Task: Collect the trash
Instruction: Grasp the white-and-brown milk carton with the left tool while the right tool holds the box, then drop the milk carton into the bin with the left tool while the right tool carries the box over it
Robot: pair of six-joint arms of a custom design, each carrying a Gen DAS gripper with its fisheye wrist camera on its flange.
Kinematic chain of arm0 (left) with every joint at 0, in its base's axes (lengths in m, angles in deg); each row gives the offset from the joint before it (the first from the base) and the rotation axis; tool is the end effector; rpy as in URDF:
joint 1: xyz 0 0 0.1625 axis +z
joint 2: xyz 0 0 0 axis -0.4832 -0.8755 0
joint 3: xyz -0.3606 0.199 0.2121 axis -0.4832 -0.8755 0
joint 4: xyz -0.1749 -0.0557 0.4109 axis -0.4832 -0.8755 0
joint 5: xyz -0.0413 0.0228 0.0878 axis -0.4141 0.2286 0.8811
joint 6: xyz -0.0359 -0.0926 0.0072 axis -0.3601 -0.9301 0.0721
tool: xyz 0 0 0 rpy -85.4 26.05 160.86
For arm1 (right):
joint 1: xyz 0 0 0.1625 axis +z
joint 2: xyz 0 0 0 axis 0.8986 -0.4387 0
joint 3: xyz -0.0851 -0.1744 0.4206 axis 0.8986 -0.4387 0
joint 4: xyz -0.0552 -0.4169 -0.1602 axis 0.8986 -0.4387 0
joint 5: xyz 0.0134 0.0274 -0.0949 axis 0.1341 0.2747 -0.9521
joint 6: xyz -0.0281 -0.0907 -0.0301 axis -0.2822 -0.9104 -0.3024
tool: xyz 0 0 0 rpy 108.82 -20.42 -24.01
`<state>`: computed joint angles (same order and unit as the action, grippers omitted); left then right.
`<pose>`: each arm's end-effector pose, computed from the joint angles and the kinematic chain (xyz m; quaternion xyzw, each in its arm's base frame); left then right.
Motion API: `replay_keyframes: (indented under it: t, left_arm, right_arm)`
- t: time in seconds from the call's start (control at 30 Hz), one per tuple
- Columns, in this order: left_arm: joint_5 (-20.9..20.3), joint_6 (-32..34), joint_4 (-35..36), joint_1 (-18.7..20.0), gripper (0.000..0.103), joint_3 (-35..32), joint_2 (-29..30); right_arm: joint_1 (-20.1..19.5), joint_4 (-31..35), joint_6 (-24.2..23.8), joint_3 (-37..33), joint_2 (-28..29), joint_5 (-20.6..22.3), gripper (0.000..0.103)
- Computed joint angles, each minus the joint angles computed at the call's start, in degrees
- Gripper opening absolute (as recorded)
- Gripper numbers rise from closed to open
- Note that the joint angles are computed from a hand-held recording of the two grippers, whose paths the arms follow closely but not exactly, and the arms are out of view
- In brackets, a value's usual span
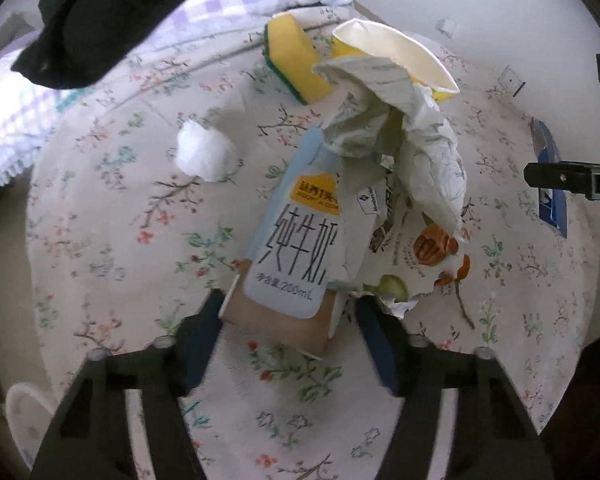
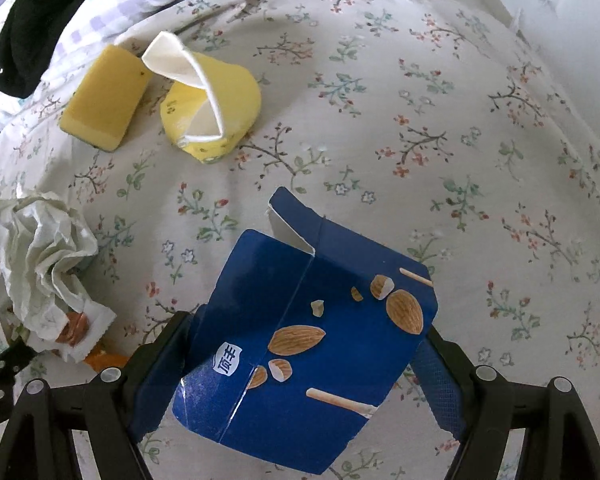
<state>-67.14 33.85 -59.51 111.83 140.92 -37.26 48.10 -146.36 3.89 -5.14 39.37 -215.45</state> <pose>0.0992 -0.7072 0.3103 0.2788 0.9100 -0.0857 0.2947 0.3458 -0.6813 -0.0564 -0.0190 -0.9270 0.1744 0.3315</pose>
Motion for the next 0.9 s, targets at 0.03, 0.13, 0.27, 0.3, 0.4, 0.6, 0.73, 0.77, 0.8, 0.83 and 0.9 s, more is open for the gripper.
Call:
replay_keyframes:
  t: [0.03, 0.13, 0.27, 0.3, 0.4, 0.6, 0.73, 0.77, 0.8, 0.83, 0.9]
  left_arm:
    - [-0.15, 0.11, -0.29, 0.11, 0.06, -0.1, 0.14]
    - [-2.05, -0.4, -1.13, 0.4, 0.06, 0.59, -0.68]
    - [-3.11, -1.16, -3.81, 0.62, 0.059, 3.3, -3.62]
    - [-3.28, -1.92, -4.09, 0.77, 0.058, 3.84, -4.5]
    - [-3.59, -4.52, -3.59, 1.17, 0.058, 4.75, -6.71]
    - [-5.34, -8.5, -4.33, 2.41, 0.056, 7.88, -13.44]
    - [-6.38, -10.16, -4.83, 4.28, 0.056, 8.32, -16.18]
    - [-6.69, -10.56, -4.89, 4.7, 0.056, 8.34, -16.68]
    - [-7.16, -11.18, -5.19, 5.2, 0.056, 8.65, -17.45]
    - [-7.78, -12.09, -5.33, 5.92, 0.056, 8.63, -18.24]
    - [-7.84, -13.4, -5.34, 6.6, 0.056, 8.17, -18.9]
  right_arm:
    - [-0.01, 0.01, -0.02, 0.06, -0.05, 0.02, 0.087]
    - [-0.07, -0.05, 0.05, 0.36, -0.33, 0.36, 0.087]
    - [0.16, -0.45, -0.35, 0.49, -0.43, 0.26, 0.087]
    - [0.28, -0.59, -0.59, 0.47, -0.39, 0.31, 0.087]
    - [0.75, -0.88, -1.43, 0.22, -0.14, 0.82, 0.087]
    - [2.56, -0.53, -3.67, -2.07, 1.76, 1.62, 0.087]
    - [3.94, -0.4, -4.77, -4.0, 3.37, 2.7, 0.087]
    - [4.37, -0.24, -5.0, -4.68, 3.9, 3.04, 0.087]
    - [4.71, -0.11, -5.21, -5.23, 4.33, 3.22, 0.087]
    - [5.22, 0.09, -5.51, -6.08, 4.96, 3.4, 0.087]
    - [6.16, 0.44, -6.31, -7.84, 6.3, 3.65, 0.087]
